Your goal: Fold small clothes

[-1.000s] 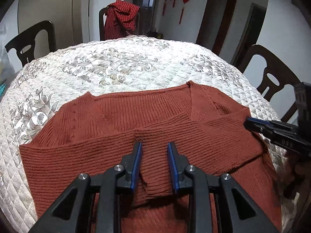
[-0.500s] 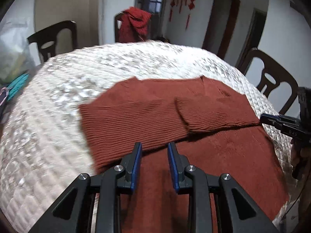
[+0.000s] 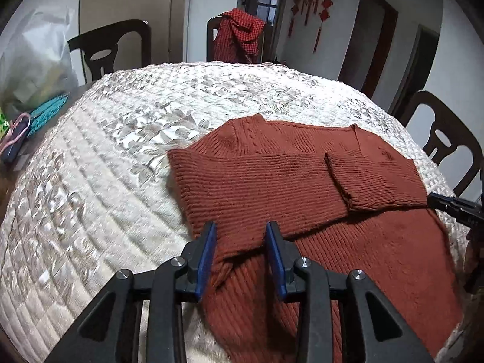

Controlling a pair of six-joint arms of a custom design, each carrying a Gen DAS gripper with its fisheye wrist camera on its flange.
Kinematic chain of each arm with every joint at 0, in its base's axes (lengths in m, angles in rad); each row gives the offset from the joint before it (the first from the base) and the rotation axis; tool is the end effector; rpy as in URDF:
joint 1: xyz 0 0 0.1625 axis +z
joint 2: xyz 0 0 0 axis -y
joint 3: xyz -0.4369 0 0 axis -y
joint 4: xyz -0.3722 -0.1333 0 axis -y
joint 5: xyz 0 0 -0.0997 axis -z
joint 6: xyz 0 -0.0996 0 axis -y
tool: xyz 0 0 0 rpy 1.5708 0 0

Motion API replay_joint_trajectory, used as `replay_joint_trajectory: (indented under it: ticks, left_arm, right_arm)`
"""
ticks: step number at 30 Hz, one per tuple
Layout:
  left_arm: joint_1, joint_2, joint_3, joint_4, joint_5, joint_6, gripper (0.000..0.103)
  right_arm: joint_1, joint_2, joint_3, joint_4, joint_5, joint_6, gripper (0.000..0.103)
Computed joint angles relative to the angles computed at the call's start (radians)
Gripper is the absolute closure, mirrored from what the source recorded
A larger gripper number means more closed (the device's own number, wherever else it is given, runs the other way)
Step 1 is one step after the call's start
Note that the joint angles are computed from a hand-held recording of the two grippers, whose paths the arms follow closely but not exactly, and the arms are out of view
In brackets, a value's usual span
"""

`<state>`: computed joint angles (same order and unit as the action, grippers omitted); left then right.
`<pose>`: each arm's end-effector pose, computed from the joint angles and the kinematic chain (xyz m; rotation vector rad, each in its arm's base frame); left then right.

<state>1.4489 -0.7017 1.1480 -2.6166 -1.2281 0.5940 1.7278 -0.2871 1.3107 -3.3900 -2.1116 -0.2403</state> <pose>0.0677 -0.8190 0.2627 0.7791 2.4790 -0.6747 0.1973 -0.7215 -0.0202 0.2000 -2.4125 0.9818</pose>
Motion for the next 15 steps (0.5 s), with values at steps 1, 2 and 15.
replay_joint_trajectory:
  ticks: [1,2,15]
  left_arm:
    - [0.0,-0.01,0.014,-0.005,0.0,-0.001,0.067]
    - [0.001,-0.026,0.04,-0.02,-0.002,0.007,0.067]
    - [0.052,-0.251,0.35,-0.085,-0.104,-0.029,0.057]
  right_arm:
    - [0.001,-0.009,0.019,-0.01,0.003,0.007,0.087]
    - [0.003,-0.019,0.042,-0.021,0.007,0.012,0.087]
    - [-0.021,-0.157,0.395,-0.21,0.248,0.14,0.07]
